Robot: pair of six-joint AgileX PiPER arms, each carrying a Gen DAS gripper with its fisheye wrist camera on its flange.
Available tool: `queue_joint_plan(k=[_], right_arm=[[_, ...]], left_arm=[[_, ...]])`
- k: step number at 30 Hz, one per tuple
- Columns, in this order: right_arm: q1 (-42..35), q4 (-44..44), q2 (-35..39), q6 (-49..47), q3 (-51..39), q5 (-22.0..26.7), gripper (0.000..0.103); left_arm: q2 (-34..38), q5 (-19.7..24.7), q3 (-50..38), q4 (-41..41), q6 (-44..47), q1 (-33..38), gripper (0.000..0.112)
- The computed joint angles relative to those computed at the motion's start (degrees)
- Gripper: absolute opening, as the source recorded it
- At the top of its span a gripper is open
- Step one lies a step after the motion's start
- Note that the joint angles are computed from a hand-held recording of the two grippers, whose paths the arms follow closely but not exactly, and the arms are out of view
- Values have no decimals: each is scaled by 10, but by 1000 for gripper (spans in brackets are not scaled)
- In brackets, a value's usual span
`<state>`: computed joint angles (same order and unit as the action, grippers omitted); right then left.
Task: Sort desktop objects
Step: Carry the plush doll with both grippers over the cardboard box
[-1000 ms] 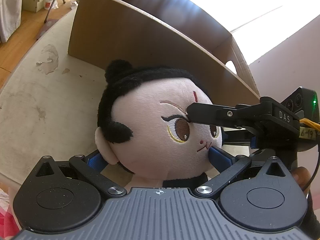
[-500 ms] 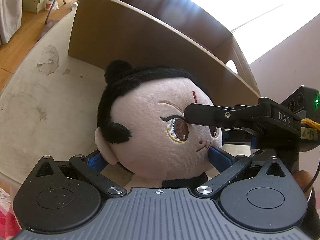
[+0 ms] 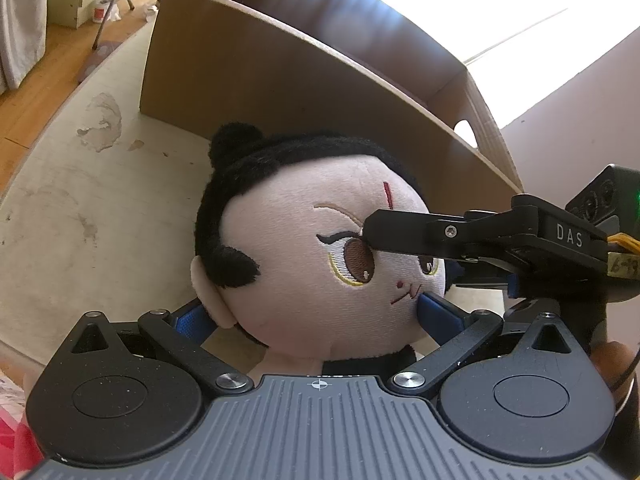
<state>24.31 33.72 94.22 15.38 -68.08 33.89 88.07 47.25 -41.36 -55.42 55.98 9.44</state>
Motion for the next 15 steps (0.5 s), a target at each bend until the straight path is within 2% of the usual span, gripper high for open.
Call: queue_joint_plan(k=[8,11,15], right_arm=[[16,-42,-2,51,-16,14,103],[16,-35,-2,50,-18,19,103],[23,-38,-4,57,-22,18,103]], left_arm=[[-12,-12,12,7,-13,-12,103],[-7,17,-7,28,0,26,103],[-16,23,-8,35,-1,34,103]])
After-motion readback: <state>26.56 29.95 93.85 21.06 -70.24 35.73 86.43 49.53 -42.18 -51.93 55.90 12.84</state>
